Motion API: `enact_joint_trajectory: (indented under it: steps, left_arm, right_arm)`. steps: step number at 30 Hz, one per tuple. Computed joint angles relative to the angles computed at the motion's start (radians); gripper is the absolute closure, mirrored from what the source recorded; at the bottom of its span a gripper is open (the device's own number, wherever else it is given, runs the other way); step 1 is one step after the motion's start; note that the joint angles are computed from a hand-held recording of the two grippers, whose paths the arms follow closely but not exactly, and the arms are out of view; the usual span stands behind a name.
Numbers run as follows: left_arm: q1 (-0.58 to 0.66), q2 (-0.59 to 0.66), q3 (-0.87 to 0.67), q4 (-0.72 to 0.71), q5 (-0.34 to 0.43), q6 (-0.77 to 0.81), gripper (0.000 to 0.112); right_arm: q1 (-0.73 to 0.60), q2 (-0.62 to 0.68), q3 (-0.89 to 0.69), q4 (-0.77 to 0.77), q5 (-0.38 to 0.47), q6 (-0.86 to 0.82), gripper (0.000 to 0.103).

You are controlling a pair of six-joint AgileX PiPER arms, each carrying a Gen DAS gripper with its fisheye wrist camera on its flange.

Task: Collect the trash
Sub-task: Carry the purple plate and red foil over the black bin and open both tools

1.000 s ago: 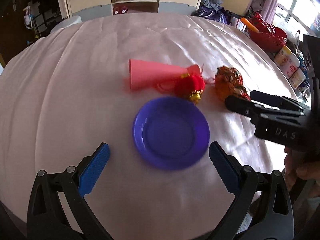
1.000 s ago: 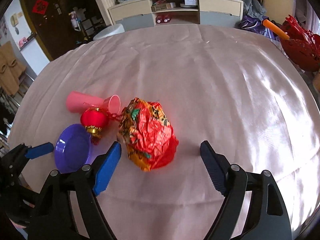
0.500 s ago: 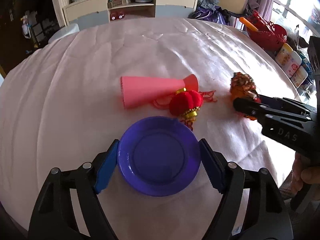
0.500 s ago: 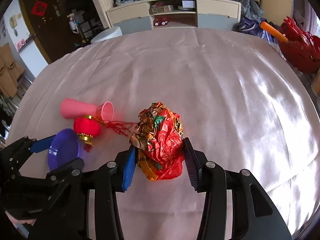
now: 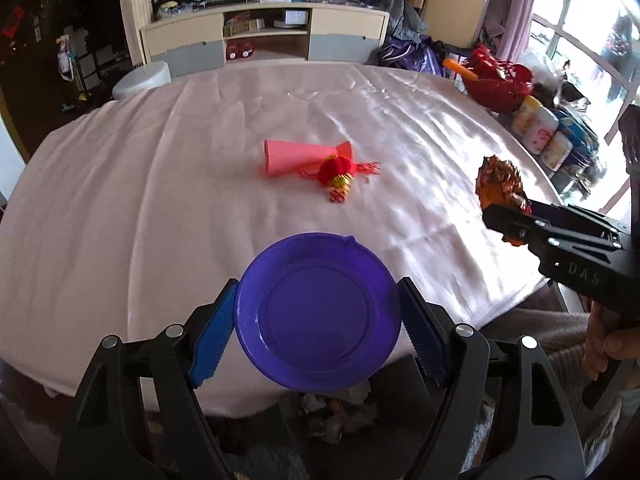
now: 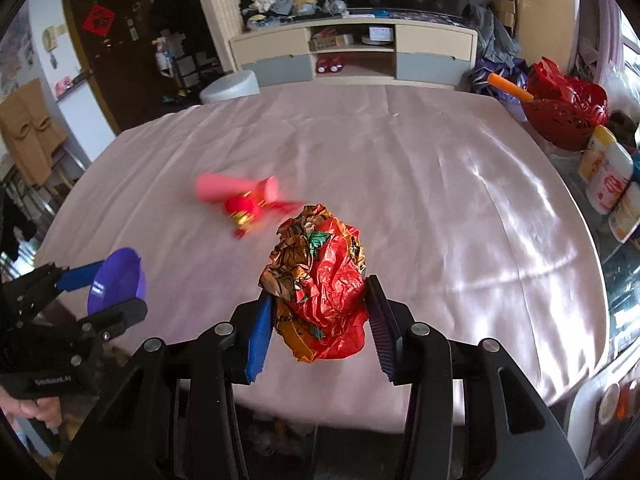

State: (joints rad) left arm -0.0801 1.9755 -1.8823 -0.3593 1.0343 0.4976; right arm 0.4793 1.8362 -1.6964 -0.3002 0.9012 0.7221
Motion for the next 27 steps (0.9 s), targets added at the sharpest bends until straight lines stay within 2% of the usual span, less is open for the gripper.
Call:
enact_joint_trajectory:
  steps: [6, 11, 17, 21, 27]
  left_arm:
    - [0.028, -0.193, 0.307, -0.035, -0.1, 0.071, 0.038]
    - [0.071, -0.269, 0.499, -0.08, -0.134, 0.131, 0.038]
    - [0.117, -0.258, 0.645, -0.092, -0.14, 0.168, 0.038]
    - [0.114, -0.249, 0.721, -0.086, -0.173, 0.198, 0.038]
    - [0.09, -0.235, 0.803, -0.081, -0.215, 0.236, 0.038]
  right_arm:
    - [0.094, -0.109, 0.182, -0.007, -0.058, 0.105, 0.058]
    - [0.154, -0.139, 0.312, 0.001, -0.114, 0.187, 0.058]
    - [0.178, -0.13, 0.431, 0.074, -0.19, 0.193, 0.058]
    - [0.186, -0.102, 0.469, 0.161, -0.242, 0.174, 0.058]
    - [0.202, -0.029, 0.454, 0.243, -0.264, 0.116, 0.057]
